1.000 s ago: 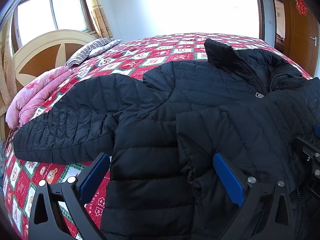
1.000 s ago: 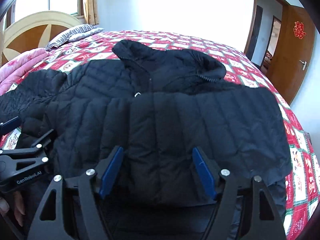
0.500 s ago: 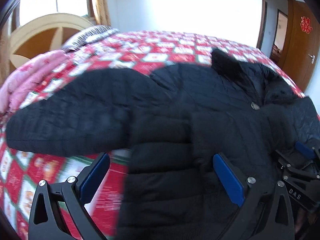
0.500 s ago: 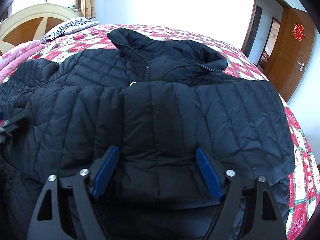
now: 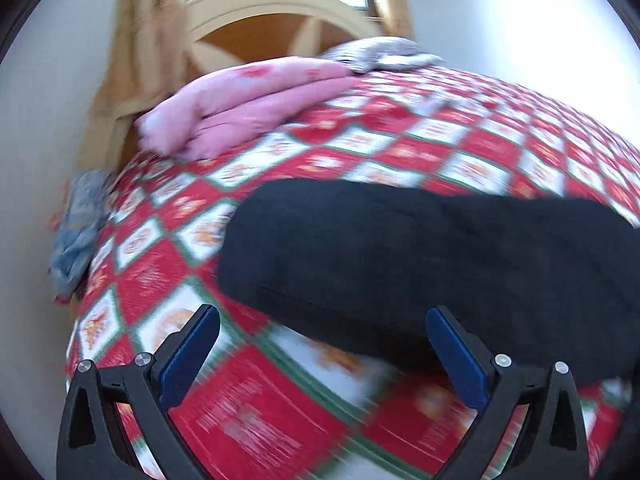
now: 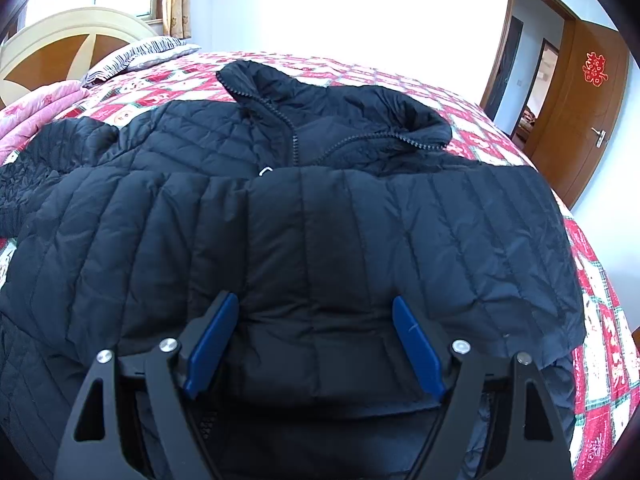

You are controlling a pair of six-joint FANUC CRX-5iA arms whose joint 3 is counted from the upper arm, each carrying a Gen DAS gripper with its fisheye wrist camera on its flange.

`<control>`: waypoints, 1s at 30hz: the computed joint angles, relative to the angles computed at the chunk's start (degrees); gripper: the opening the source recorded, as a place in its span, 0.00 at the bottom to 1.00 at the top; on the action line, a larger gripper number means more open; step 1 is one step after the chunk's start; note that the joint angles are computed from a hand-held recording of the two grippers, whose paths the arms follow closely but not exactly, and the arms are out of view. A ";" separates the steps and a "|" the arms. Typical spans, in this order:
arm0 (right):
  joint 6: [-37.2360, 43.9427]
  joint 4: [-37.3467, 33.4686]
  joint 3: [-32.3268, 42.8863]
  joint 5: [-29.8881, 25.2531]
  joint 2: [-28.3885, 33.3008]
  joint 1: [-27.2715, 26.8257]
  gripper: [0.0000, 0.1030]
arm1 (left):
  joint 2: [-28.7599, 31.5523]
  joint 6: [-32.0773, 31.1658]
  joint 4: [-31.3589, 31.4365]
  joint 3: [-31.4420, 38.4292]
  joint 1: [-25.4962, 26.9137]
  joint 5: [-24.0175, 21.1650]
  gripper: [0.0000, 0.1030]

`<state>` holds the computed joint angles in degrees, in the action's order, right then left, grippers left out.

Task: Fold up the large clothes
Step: 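Grasp the sleeve cuff with the left tool and lift it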

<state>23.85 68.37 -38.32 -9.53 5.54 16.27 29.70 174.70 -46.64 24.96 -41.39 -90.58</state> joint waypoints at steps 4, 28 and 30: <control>-2.52 3.27 -0.41 0.25 -0.04 -0.66 0.80 | -4.53 4.55 2.01 -6.49 2.93 4.04 0.99; -5.01 6.72 -0.86 0.68 -0.14 -1.49 0.80 | -10.52 20.31 0.28 -16.37 4.29 23.57 0.19; -4.96 6.72 -0.86 0.62 -0.14 -1.47 0.81 | -9.63 19.34 -1.81 -14.17 2.56 20.37 0.17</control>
<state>18.89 75.10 -39.19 -8.91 5.40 14.80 20.07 194.04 -48.45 10.79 -38.83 -70.21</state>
